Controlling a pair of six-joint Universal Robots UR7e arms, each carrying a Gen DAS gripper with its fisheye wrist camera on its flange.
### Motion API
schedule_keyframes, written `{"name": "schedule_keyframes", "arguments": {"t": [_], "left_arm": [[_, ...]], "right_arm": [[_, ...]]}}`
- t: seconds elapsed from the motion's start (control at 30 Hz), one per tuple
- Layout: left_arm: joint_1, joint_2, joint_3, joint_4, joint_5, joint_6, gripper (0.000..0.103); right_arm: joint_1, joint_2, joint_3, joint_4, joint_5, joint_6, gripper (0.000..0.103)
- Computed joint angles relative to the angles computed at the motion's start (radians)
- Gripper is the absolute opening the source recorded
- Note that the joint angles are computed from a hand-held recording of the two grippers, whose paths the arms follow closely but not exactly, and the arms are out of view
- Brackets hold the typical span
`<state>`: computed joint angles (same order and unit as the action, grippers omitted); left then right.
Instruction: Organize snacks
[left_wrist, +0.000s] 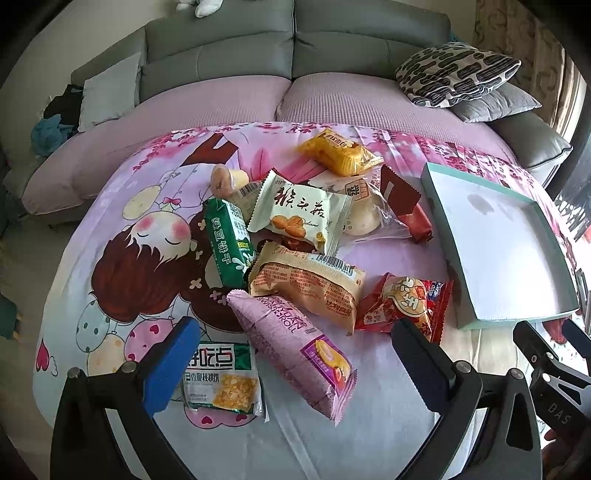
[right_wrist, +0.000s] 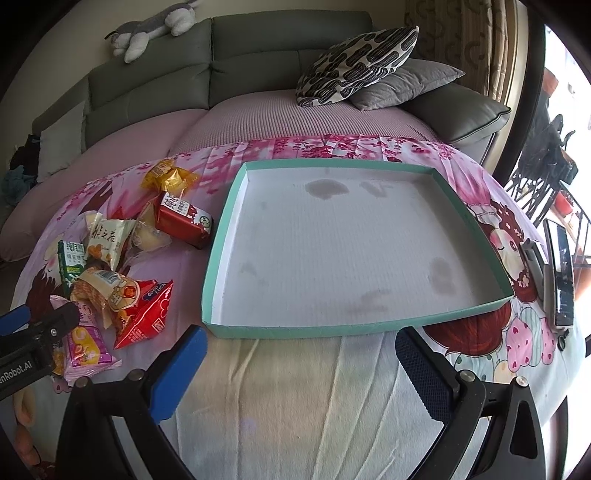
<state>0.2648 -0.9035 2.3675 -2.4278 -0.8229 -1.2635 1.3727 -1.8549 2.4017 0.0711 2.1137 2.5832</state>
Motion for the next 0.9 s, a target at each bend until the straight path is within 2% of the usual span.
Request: {"name": "schedule_keyframes", "arguments": {"t": [0.9], "left_arm": [[0.009, 0.001, -0.009, 0.022, -0.012, -0.02, 0.103]], "right_arm": [[0.003, 0.006, 0.0, 0.002, 0.01, 0.005, 0.103]]}}
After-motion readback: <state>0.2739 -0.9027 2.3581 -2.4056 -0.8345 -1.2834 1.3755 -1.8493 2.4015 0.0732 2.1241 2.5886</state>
